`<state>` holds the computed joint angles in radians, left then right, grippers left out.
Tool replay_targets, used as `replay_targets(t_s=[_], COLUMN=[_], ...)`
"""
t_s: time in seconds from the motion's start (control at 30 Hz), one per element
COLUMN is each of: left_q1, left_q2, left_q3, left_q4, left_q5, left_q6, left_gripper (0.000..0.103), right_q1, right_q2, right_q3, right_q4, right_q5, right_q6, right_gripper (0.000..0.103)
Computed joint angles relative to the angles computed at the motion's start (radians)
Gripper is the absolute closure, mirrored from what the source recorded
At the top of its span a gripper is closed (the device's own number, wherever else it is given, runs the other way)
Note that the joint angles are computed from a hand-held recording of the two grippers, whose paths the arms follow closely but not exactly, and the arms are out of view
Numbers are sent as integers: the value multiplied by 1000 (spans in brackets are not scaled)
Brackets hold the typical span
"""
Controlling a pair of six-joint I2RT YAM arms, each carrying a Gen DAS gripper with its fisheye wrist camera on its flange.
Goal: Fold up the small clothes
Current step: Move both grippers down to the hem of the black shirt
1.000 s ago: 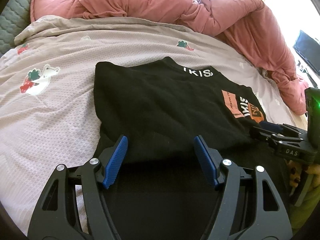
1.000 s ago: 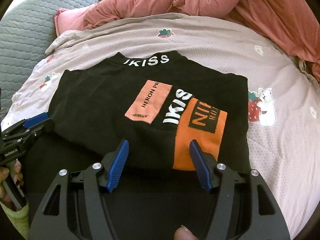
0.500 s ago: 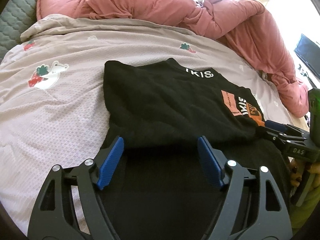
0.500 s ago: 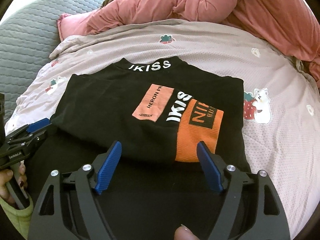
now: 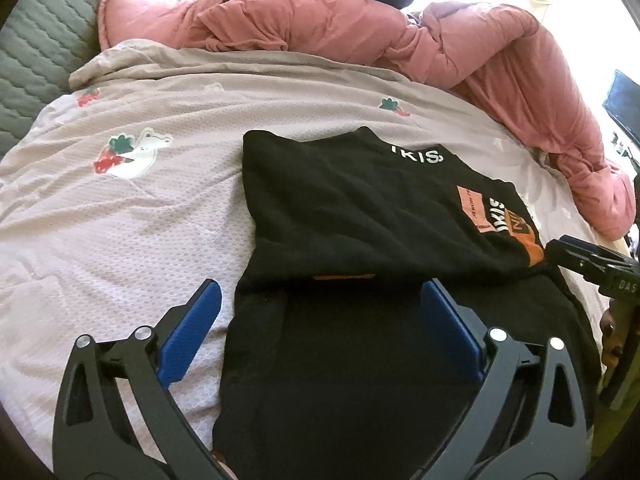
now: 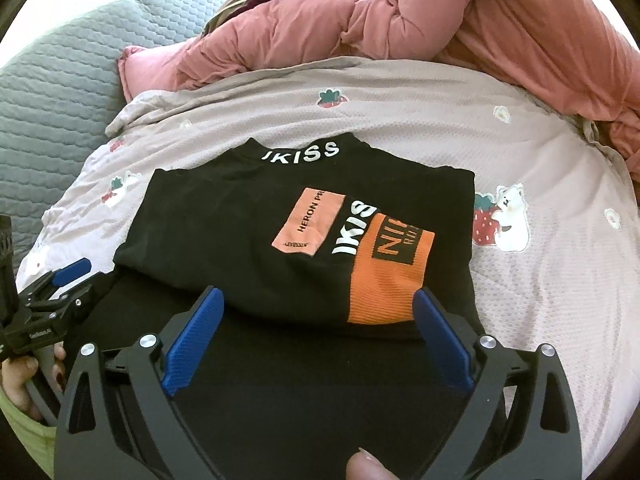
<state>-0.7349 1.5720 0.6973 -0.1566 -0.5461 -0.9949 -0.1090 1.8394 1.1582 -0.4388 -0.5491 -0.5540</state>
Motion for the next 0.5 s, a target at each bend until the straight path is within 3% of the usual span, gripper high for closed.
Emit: replay_targets(t_s=[0.5], left_q1=[-80], left_q2=[-56], left_q3=[30], left_q4=[-134], left_q5=[-87], left_q6=[-76], left_gripper=[10], right_q1=[-36], right_q2=[-76], right_q3=[-27], right_q4=[-30], right_q5=[-49], right_q6=[-32], right_gripper=[8])
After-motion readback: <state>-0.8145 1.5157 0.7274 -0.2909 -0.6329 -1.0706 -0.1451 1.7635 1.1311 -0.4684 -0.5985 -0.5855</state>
